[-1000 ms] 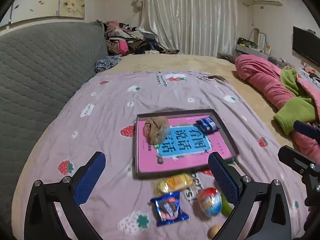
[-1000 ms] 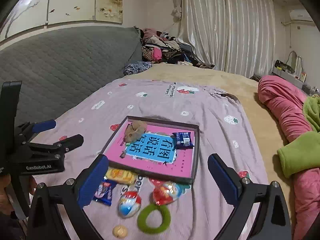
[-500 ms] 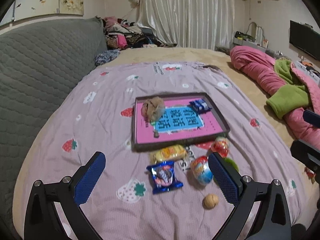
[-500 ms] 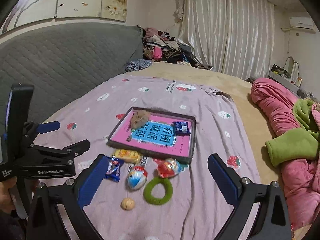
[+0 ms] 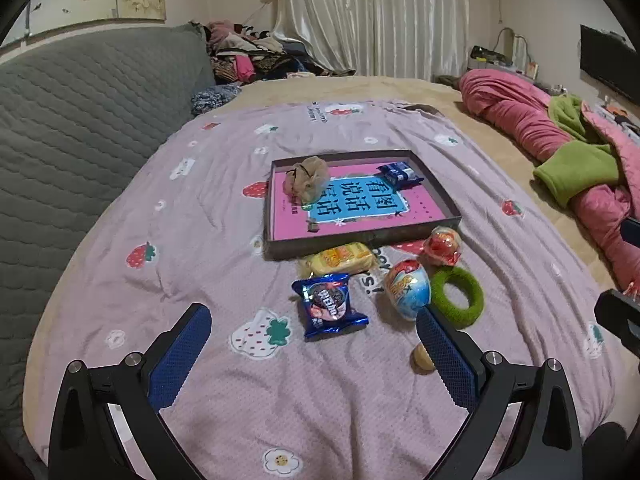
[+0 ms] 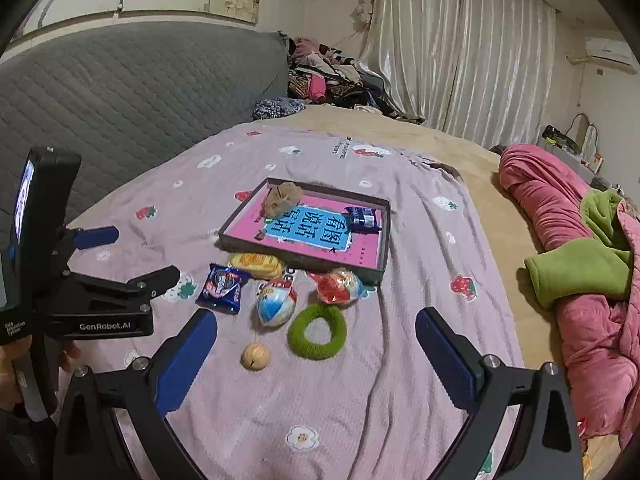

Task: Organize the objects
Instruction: 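Withdraw both tools from the tray back toward the remaining items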

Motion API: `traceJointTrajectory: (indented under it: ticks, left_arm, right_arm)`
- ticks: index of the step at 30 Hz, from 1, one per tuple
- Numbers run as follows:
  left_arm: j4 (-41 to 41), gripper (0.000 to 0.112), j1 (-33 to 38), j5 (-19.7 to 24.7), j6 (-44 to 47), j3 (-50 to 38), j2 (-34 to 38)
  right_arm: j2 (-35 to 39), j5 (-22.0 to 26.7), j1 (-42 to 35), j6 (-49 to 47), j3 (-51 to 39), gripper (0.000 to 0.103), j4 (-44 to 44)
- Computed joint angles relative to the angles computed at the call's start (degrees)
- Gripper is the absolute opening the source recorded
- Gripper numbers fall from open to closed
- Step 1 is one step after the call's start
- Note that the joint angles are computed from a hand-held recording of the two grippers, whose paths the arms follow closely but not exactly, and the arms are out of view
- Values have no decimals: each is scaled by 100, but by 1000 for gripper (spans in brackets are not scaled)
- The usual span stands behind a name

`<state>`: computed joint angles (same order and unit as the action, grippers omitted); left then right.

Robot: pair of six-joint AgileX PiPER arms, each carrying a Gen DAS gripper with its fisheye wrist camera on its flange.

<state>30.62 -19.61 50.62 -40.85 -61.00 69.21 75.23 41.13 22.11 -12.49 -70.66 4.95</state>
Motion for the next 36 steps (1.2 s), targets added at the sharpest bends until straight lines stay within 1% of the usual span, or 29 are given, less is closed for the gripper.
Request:
traceJointTrajectory:
  ticks: [5, 12, 17, 22, 28, 36]
  left_arm:
    - [-94, 102, 78, -100, 8, 229, -125]
    - [-208, 102, 244, -371, 63, 621, -222]
    - [-296, 102, 402, -574, 129, 843, -260]
    - [-304, 102, 477, -757, 107, 1029, -236]
    - [-360, 102, 534, -896, 126, 1150, -196]
    - [-334, 102, 486, -1004, 71, 1216, -177]
  right_arm:
    - [-154, -180, 235, 243, 426, 101, -229]
    - [-227, -446, 585, 673, 905, 101, -414]
    - [-194, -589, 720, 870, 1121, 101, -447]
    - [-153, -744, 900, 1281, 1295, 101, -782]
    - [-129, -890, 975, 1452, 1471, 101, -834]
    - [-56, -1105, 1099, 1848, 1666, 101, -1161]
